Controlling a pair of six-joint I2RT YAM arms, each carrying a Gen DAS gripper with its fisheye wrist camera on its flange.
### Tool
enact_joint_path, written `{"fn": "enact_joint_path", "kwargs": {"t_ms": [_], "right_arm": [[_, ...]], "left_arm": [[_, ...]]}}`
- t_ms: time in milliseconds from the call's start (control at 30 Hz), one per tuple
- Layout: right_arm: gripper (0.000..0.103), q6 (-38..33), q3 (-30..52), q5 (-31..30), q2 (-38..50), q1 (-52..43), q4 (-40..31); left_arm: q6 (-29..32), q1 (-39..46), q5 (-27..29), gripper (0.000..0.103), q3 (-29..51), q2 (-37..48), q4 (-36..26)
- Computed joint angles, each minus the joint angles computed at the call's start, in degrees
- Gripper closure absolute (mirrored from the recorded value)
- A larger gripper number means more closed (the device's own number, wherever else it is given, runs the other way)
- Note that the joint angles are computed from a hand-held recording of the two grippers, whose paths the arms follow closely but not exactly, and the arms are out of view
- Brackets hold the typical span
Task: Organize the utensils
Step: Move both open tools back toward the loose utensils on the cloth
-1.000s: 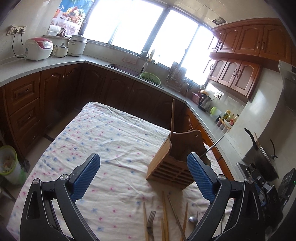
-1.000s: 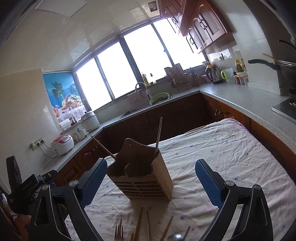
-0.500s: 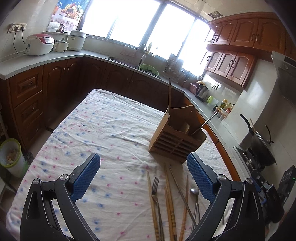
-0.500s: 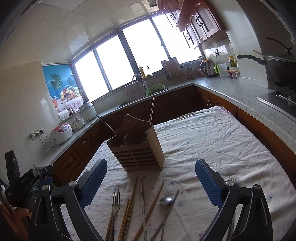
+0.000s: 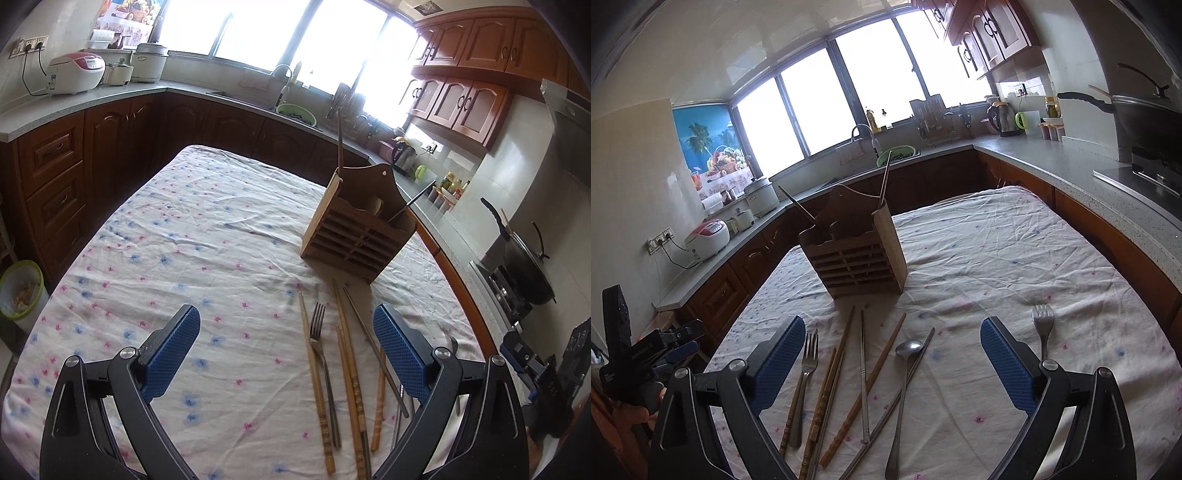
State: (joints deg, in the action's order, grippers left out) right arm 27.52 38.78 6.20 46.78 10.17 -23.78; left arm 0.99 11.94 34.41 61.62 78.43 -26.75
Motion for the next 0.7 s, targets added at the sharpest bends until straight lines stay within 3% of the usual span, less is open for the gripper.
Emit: {"fn": "enact_joint_path", "kwargs": {"t_ms": [533,700], "right_arm": [[0.007,-1.33,-0.57,-2.07,5.17,-1.32,1.01],[0.013,-1.94,0.76,-3.11,8.96,-1.67,1.36]], "left_arm": [[1.21,-4.11,-2.53,0.006,1.29,3.02,-0.44],[2.31,-6.47,-3.55,0.008,2.7,4.83,-0.76]]}}
